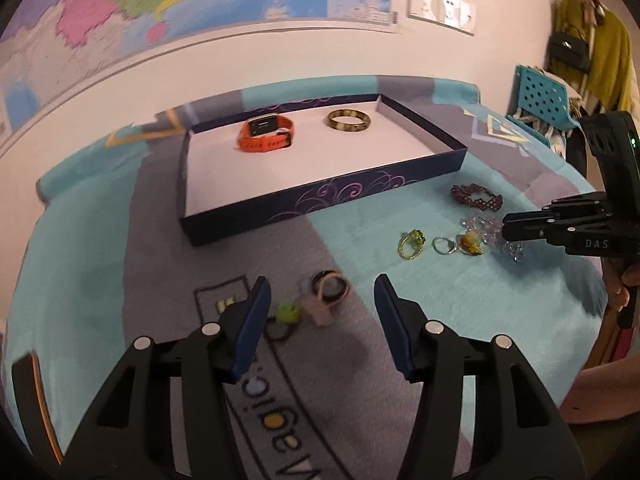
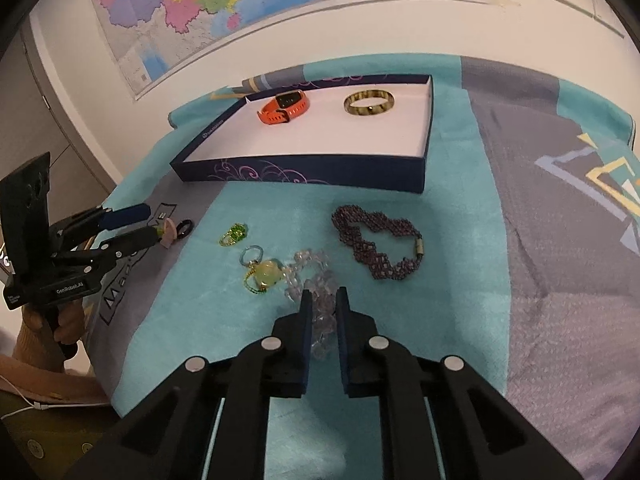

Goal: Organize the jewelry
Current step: 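Move the right tool to the clear crystal bracelet while the left tool moves to the pink pendant, then grasp the crystal bracelet with the right tool while the left tool grasps the pink pendant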

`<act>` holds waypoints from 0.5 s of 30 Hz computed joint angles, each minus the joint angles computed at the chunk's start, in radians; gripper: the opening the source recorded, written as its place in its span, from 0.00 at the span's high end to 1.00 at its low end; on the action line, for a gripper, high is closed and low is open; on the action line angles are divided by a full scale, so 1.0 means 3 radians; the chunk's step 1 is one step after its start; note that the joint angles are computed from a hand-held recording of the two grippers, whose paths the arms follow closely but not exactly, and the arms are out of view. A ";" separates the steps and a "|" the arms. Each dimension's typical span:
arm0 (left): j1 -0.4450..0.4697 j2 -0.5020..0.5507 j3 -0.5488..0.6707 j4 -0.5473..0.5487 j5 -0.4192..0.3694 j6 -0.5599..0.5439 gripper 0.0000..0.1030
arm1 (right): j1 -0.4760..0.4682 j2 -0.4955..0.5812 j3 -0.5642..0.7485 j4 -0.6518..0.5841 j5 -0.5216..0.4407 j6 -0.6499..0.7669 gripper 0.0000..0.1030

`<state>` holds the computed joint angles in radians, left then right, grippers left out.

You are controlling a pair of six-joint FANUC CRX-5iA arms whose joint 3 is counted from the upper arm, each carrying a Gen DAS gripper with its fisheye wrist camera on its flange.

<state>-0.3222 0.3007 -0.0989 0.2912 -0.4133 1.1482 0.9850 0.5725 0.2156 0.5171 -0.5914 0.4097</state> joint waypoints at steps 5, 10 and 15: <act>0.0020 0.0146 0.0113 0.0152 -0.0161 -0.0166 0.56 | 0.0011 0.0017 -0.0013 0.0076 0.0022 -0.0054 0.71; 0.0031 0.0169 0.0120 0.0194 -0.0197 -0.0235 0.56 | 0.0034 0.0087 0.0099 0.0107 -0.0105 0.0057 0.65; 0.0067 0.0197 0.0152 0.0227 -0.0267 -0.0218 0.66 | 0.0036 0.0132 0.0159 0.0121 -0.0113 0.0089 0.57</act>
<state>-0.3022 0.3597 -0.0532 0.3594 -0.4934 1.0829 0.9957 0.6120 0.2634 0.5534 -0.6253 0.4364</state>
